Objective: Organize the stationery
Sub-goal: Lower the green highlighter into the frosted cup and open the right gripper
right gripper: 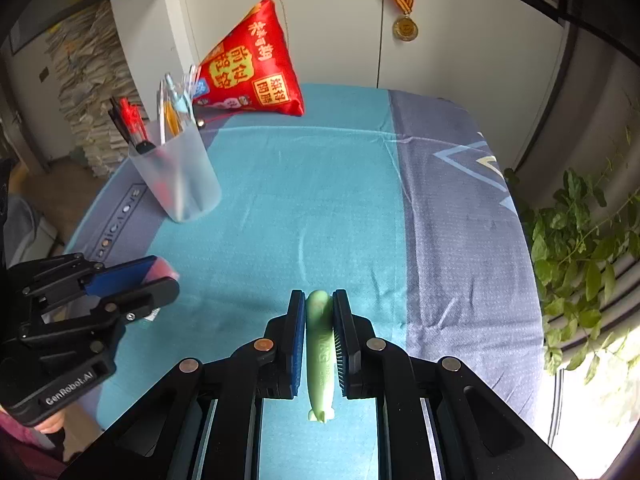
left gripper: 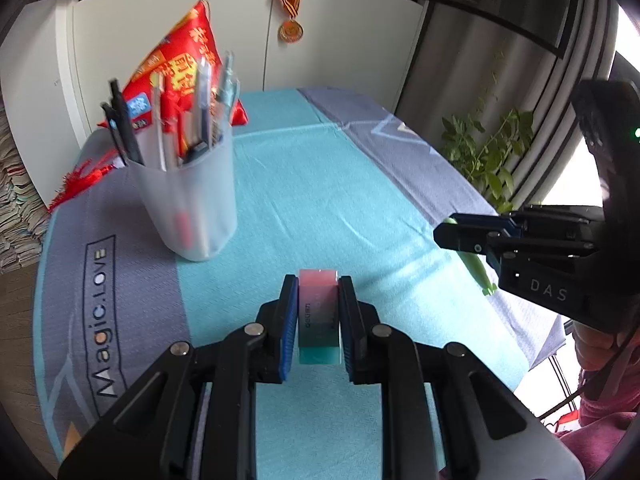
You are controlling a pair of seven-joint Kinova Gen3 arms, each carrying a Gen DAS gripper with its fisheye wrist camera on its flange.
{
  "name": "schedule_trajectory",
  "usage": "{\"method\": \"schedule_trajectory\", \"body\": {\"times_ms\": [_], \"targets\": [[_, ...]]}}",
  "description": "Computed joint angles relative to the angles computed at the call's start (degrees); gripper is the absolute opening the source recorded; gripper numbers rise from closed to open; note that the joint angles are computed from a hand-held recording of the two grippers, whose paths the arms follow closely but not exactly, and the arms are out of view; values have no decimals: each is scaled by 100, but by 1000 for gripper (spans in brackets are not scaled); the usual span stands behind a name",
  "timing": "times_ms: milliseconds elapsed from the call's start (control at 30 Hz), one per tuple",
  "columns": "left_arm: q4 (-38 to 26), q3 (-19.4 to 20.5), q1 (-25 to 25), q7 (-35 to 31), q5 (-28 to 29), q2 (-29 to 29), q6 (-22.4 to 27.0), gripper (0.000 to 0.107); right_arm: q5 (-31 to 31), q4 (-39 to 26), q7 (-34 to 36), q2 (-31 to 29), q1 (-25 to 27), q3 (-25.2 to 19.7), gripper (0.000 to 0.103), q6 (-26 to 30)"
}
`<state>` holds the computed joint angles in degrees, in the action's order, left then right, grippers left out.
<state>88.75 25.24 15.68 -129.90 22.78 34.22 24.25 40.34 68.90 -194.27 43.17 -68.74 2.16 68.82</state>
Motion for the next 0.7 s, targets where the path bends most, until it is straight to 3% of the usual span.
{"method": "schedule_trajectory", "body": {"times_ms": [400, 700], "targets": [[320, 218, -326, -83, 119, -203, -514, 18, 342, 22, -80, -106, -66, 58, 14, -98], [670, 480, -806, 6, 192, -377, -892, 18, 564, -910, 951, 63, 213, 177, 14, -362]]}}
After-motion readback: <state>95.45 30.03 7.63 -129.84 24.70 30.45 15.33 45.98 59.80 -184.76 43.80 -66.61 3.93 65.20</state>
